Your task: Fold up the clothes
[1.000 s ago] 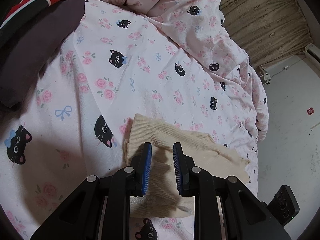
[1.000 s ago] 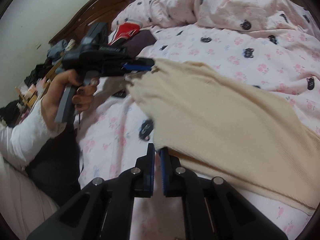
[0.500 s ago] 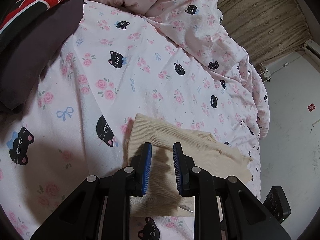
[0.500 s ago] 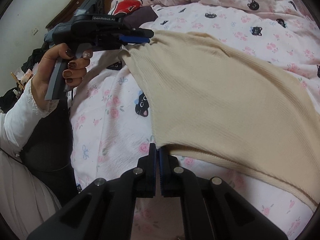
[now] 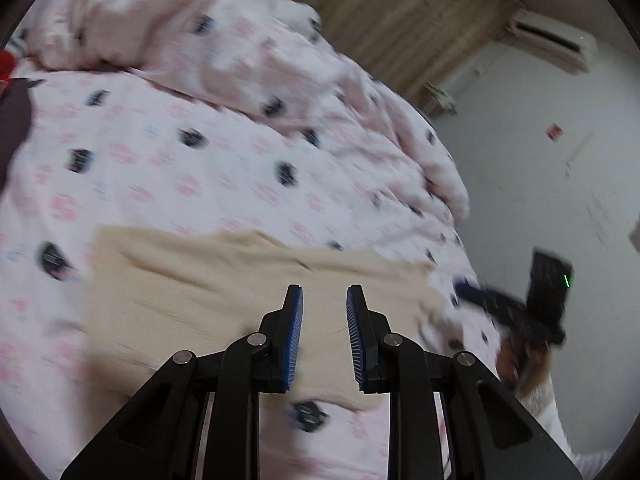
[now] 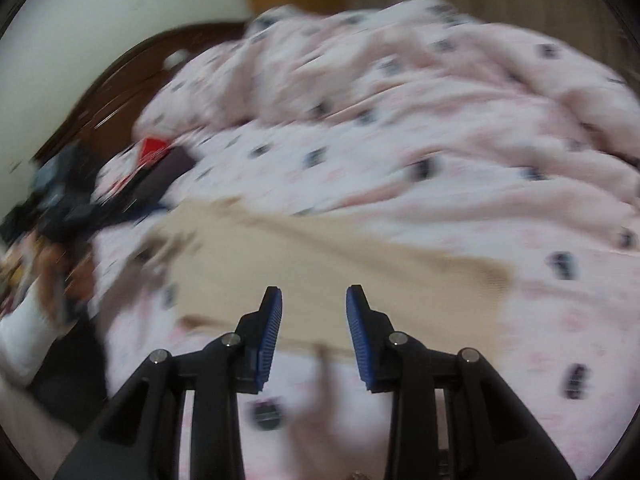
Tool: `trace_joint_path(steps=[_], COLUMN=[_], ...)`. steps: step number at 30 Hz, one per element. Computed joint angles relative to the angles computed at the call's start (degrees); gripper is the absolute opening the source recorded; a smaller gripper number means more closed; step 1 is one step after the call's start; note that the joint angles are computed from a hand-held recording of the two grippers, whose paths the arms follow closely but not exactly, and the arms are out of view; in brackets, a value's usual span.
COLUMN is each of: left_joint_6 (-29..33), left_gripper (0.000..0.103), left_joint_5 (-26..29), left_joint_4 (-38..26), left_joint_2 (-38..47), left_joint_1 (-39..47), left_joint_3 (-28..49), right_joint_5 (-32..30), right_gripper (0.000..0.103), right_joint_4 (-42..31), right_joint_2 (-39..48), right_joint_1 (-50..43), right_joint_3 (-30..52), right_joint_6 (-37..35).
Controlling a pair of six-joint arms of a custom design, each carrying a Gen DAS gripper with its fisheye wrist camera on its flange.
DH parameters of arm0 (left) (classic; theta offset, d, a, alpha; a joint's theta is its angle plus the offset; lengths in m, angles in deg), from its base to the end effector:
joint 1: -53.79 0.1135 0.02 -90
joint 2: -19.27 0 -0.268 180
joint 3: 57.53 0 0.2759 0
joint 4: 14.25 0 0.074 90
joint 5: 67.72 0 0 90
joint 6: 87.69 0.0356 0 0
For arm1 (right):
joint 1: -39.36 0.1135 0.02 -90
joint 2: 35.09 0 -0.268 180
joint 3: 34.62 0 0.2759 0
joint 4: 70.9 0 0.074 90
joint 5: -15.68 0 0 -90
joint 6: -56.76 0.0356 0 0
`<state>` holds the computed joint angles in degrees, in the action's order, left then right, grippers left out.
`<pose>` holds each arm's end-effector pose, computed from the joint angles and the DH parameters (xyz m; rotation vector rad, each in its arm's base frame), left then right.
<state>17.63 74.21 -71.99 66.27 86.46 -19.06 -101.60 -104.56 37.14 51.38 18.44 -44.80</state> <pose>0.1403 0.0567 0.1807 -0.1136 2.2958 -0.8219 0.2535 0.0707 0.1939 -0.6919 2.3425 0.5940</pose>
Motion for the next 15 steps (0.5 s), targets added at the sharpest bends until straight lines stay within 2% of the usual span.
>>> trace_joint_path(steps=[3, 6, 9, 11, 15], left_joint_6=[-7.77, -13.99, -15.93, -16.13, -15.89], left_gripper=[0.019, 0.019, 0.019, 0.019, 0.019], left_joint_5=[-5.98, -11.03, -13.76, -14.29, -14.24], left_joint_4=[4.15, 8.97, 11.36, 11.68, 11.81], left_joint_2=[-4.57, -3.95, -2.6, -2.38, -1.71], left_joint_1=[-12.71, -21.71, -25.18, -25.72, -25.68], left_joint_3=[-3.72, -6.54, -8.18, -8.41, -8.24], right_joint_5=[4.85, 8.35, 6.19, 5.17, 3.64], right_gripper=[0.04, 0.045, 0.047, 0.051, 0.051], right_joint_4=[7.32, 12.0, 12.72, 13.04, 13.54], right_joint_2=[1.4, 7.21, 14.82, 17.26, 19.28], right_joint_1=[-5.29, -8.15, -9.78, -10.44, -10.97], right_joint_3=[-0.65, 1.23, 4.61, 5.37, 5.68], right_joint_6=[4.03, 7.24, 8.6, 8.5, 7.28])
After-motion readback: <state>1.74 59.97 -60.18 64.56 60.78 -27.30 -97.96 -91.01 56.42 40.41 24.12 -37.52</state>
